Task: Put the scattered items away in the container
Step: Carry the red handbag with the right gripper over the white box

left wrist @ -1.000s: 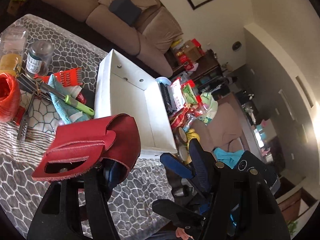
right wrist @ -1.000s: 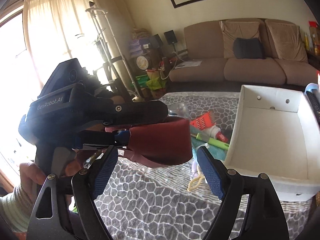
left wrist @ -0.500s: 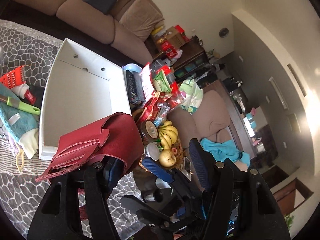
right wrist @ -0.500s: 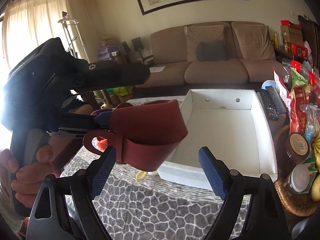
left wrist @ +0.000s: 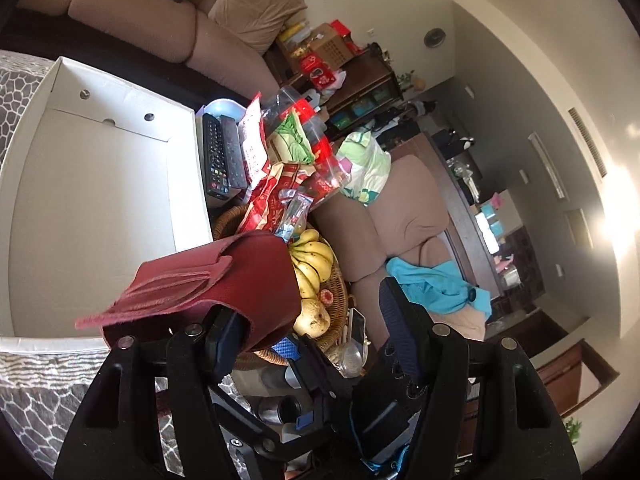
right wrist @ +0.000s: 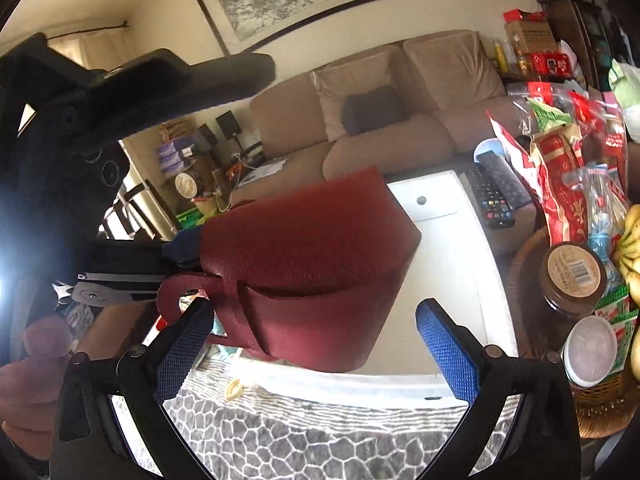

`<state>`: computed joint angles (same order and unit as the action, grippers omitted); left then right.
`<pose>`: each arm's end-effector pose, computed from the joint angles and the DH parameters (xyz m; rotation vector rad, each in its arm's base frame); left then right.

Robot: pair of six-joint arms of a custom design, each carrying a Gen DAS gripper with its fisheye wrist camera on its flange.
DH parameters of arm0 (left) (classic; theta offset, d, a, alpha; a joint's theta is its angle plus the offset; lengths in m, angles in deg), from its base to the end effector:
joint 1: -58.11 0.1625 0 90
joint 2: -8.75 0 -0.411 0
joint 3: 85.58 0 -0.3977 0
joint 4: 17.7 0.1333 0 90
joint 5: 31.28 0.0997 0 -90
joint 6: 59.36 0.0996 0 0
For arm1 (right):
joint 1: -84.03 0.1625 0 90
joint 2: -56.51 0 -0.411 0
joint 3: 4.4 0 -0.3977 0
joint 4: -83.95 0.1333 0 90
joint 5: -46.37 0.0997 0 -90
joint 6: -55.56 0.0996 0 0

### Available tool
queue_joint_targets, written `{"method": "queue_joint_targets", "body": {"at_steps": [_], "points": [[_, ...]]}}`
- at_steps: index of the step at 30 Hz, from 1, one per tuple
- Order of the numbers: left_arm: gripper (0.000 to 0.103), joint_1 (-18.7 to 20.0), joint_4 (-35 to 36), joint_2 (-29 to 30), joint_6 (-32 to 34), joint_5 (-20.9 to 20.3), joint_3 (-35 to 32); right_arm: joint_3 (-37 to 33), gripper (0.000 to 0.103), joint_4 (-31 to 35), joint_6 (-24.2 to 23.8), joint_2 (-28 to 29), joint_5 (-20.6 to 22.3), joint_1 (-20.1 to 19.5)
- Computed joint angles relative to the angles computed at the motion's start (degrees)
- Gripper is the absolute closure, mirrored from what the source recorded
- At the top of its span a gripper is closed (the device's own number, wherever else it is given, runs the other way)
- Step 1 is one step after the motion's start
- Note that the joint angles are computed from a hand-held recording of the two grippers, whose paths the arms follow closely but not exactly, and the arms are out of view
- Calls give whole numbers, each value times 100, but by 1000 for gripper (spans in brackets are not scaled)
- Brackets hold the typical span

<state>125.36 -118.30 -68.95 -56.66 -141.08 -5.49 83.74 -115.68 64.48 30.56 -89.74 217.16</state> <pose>-0.1390 -0.5890 0.4690 -0.6451 -2.6990 0.1118 0.5053 -0.4494 0.0173 0.2777 -2.4330 1.3999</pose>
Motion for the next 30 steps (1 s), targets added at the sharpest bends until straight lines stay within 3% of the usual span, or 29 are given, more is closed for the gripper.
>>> {"method": "queue_joint_targets", "body": {"at_steps": [11,21,25,28,30], "points": [[43,194,-152,742,-58,80,-435,-260,7,-520,-903,238,102,-455],[43,581,-5,1414,-348,307,-473,70,7,590,-221,-89,173,-899],[43,616,97,1459,-331,900,-374,243,7,689,-96,-163,99,-961],[30,592,263,1459,-405,1575,-436,369,7,579,-103,-172,50,-964],[29,591,486,1440,-389,1820,-528,441,6,502,-83,-175,39,-959]]}}
